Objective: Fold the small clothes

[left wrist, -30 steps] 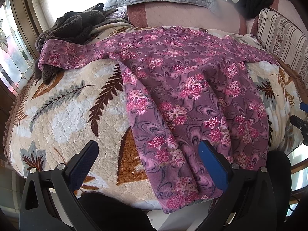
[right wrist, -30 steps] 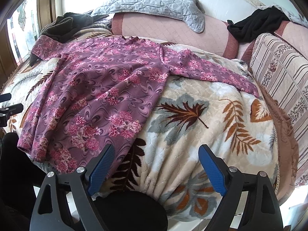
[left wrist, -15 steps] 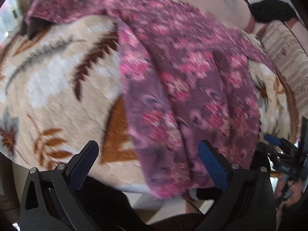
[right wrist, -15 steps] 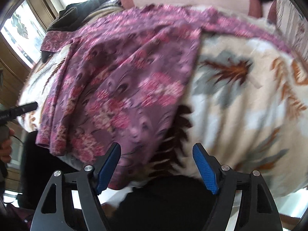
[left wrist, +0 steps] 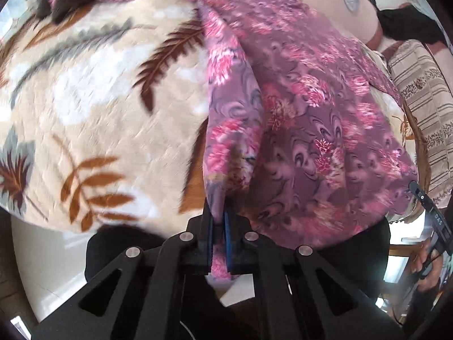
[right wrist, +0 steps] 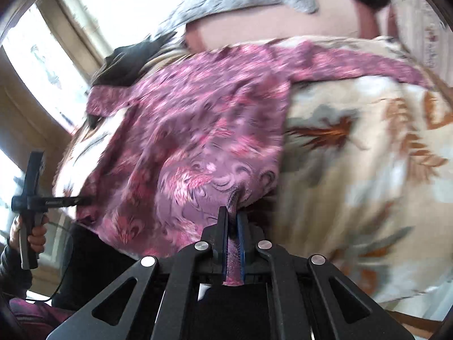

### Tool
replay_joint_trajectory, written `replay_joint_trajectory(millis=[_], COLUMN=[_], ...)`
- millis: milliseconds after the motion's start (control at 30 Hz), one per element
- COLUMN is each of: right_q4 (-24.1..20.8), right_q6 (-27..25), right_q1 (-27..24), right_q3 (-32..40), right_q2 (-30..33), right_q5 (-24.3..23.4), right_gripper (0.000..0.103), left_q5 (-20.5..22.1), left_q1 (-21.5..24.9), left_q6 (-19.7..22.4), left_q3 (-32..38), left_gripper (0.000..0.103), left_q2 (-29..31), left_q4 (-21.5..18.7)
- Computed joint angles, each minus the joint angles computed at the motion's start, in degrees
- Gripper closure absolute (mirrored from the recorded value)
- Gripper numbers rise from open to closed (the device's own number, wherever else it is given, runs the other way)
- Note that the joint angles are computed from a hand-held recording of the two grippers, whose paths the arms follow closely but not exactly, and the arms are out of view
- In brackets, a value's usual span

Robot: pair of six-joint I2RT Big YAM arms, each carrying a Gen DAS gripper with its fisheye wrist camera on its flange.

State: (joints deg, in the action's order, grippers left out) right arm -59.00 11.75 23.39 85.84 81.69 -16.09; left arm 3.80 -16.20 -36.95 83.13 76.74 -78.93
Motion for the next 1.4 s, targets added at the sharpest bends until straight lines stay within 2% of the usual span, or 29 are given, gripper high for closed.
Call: replay_joint_trajectory(millis=[33, 133, 233, 300, 333, 367, 433, 500, 567, 667, 800, 833, 867, 900, 933, 967, 1033, 1067, 1133, 1167, 1200, 1233, 1267, 1333, 1367, 1400], right_q4=[-0.6, -3.1, -5.6, -5.6, -5.0, -3.9, -1.2, -1.8, -4.8, -5.9, -10.0, -11.0, -10.6, -10.0, -10.9, -9.5, -5.6, -5.0, -10.2, -13.1, -13.8, -13.0, -9.7, 0.8, 3.5, 3.4], right_q6=[0.2, 1.2, 0.9, 1.7, 2.2, 3.3, 5.1, 6.2, 7.4, 9.4, 11.1, 10.8, 9.4, 6.9, 4.6, 3.0, 5.0, 6.9, 7.2, 5.7, 4.7, 4.7, 6.0, 9.8, 10.7, 10.2], right_q1=[-0.4, -1.1, -1.1, -1.3, -1.6, -1.7, -2.0, -1.6, -1.3, -1.5, -1.2, -1.0, -0.6, -0.3, 0.1, 0.4, -0.6, -1.6, -2.9, -2.8, -2.5, -2.2, -2.3, -2.7, -2.6, -2.0], right_q3=[-0.7, -2.6, -1.5, 1.3, 2.6, 4.5, 7.5, 13.1, 19.7, 28.2, 40.2, 42.6, 43.7, 44.3, 46.1, 45.9, 43.5, 43.2, 46.9, 48.9, 49.3, 48.5, 45.8, 37.1, 34.5, 33.7], right_q2=[0.0, 0.9, 2.2, 3.3, 3.9, 4.8, 7.1, 12.1, 18.0, 25.3, 35.1, 36.9, 37.9, 38.3, 39.1, 38.5, 36.6, 36.4, 39.2, 40.5, 40.5, 39.6, 37.5, 32.2, 30.8, 30.6], right_q5=[0.1, 0.4, 0.0, -0.4, -0.4, -0.4, 0.1, 1.3, 3.0, 4.0, 6.1, 5.7, 5.9, 5.1, 5.7, 8.1, 9.6, 9.6, 7.7, 8.2, 9.0, 9.4, 7.2, -0.8, -3.0, -3.5], right_gripper=[0.098, 0.098, 0.096, 0.09, 0.083, 0.069, 0.053, 0.053, 0.054, 0.056, 0.057, 0.069, 0.094, 0.098, 0.1, 0.1, 0.1, 0.1, 0.1, 0.1, 0.101, 0.095, 0.094, 0.094, 0.091, 0.088], left_q5=[0.8, -1.0, 1.1, -0.4, -1.0, -1.3, -2.5, -2.4, -2.7, -4.9, -7.0, -7.8, -8.6, -9.4, -10.8, -12.1, -14.0, -14.1, -14.1, -14.5, -14.5, -13.2, -12.0, -11.5, -11.5, -11.4], left_q1=[0.5, 1.3, 3.2, 3.6, 4.0, 4.2, 5.3, 6.2, 6.6, 5.8, 5.2, 5.2, 5.2, 5.2, 5.4, 5.4, 6.2, 6.7, 7.1, 6.9, 6.8, 6.8, 6.8, 6.1, 5.6, 5.0], left_q6=[-0.4, -1.7, -1.9, -0.8, 0.4, 1.0, 1.7, 2.4, 2.5, 2.2, 3.0, 3.6, 3.9, 4.2, 4.6, 4.6, 4.5, 4.3, 4.5, 4.8, 4.9, 4.5, 3.9, 2.7, 2.9, 3.3], left_q3=[-1.4, -3.0, -4.2, -2.5, -0.9, 0.0, 1.6, 4.1, 5.7, 9.8, 13.5, 14.4, 15.1, 15.8, 16.1, 16.4, 16.5, 16.1, 14.9, 15.5, 16.4, 17.0, 17.1, 17.4, 17.7, 18.4], left_gripper=[0.099, 0.099, 0.099, 0.095, 0.084, 0.066, 0.046, 0.046, 0.046, 0.046, 0.046, 0.046, 0.046, 0.046, 0.046, 0.046, 0.046, 0.046, 0.046, 0.046, 0.047, 0.047, 0.047, 0.046, 0.043, 0.04], left_q2=[-0.7, -0.8, -3.2, -4.0, -3.7, -3.2, -1.6, 1.5, 5.0, 10.1, 13.9, 14.8, 15.5, 16.0, 16.4, 16.7, 17.4, 17.5, 17.2, 17.3, 17.6, 17.1, 16.6, 15.3, 15.3, 16.0], left_q4=[-0.2, -3.1, -1.8, -1.1, -0.4, 0.3, 2.9, 4.2, 4.8, 2.7, 1.5, 1.2, 1.0, 0.8, 0.8, 0.7, 0.4, 0.3, 1.6, 1.1, 0.1, -0.1, 1.3, 4.5, 5.1, 5.5])
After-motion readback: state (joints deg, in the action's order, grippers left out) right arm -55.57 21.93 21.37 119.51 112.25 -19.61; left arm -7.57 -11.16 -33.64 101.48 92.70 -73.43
